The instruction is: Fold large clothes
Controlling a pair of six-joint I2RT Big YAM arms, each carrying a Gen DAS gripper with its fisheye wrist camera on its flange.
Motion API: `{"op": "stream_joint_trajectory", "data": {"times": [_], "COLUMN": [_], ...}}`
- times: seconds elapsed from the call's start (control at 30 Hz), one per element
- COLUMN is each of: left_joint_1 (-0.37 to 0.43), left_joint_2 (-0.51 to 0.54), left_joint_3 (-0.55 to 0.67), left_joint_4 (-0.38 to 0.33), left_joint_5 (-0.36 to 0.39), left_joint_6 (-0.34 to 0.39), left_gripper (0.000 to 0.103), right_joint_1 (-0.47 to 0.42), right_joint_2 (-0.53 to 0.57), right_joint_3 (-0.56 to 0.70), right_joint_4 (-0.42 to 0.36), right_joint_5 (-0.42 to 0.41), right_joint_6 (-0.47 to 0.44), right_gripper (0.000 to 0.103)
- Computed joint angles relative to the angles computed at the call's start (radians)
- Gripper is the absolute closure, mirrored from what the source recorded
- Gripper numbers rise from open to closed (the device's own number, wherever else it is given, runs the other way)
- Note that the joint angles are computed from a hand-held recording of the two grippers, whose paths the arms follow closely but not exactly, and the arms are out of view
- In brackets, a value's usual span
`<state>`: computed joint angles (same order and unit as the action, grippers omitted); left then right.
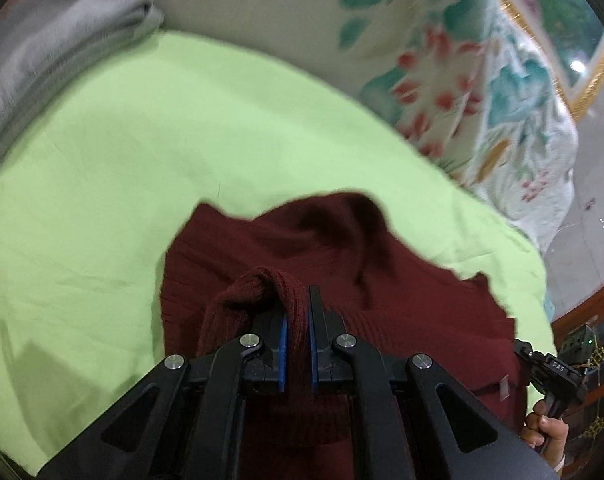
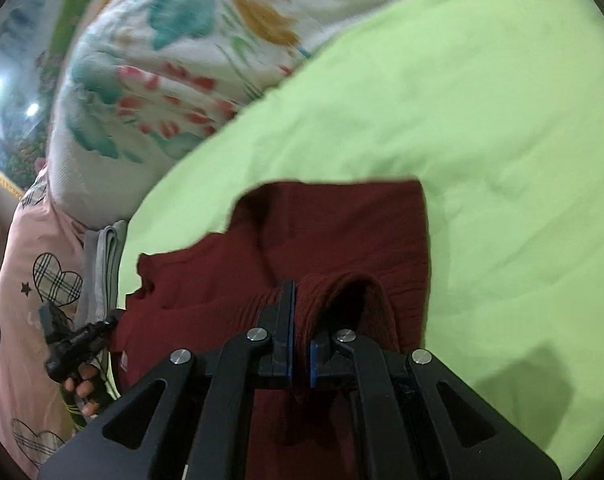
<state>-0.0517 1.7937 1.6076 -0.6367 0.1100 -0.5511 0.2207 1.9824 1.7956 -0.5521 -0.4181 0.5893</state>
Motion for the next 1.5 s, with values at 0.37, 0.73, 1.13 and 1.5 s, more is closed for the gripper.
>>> {"op": "stream_joint_trajectory", "data": {"times": [0.37,0.73,1.13,1.5], "left_joint_1": [-0.037,-0.121,0.010,-0.061], "left_joint_2": [-0.153,-0.015,-0.039,-0.356], "left_joint_3": [-0.192,-0.018,-0.015,-0.430], "left_joint_4": [0.094,-0.047,-0.019,0.157], "left_joint_5": [0.034,0.072,-0.033,0.022], "left_joint_6": [0.010,0.134,-0.022,-0.153], "left_gripper": [0.078,0.076,0.071,0.060], "right_joint_1": [-0.004,0.116,0.055,0.158], "right_joint_2": [-0.176,-0.048,-0.087,-0.154], "right_joint_3": [-0.236,-0.008,-0.062,-0.165], "right_joint_4": [0.207,-0.083,0.018,0.103], "right_joint_5": [0.087,0.107,0.224,0.147], "right_joint_6": [0.037,-0.238,-0.041,-0.045], "right_gripper": [0.064,0.064,0.064,0.066]}}
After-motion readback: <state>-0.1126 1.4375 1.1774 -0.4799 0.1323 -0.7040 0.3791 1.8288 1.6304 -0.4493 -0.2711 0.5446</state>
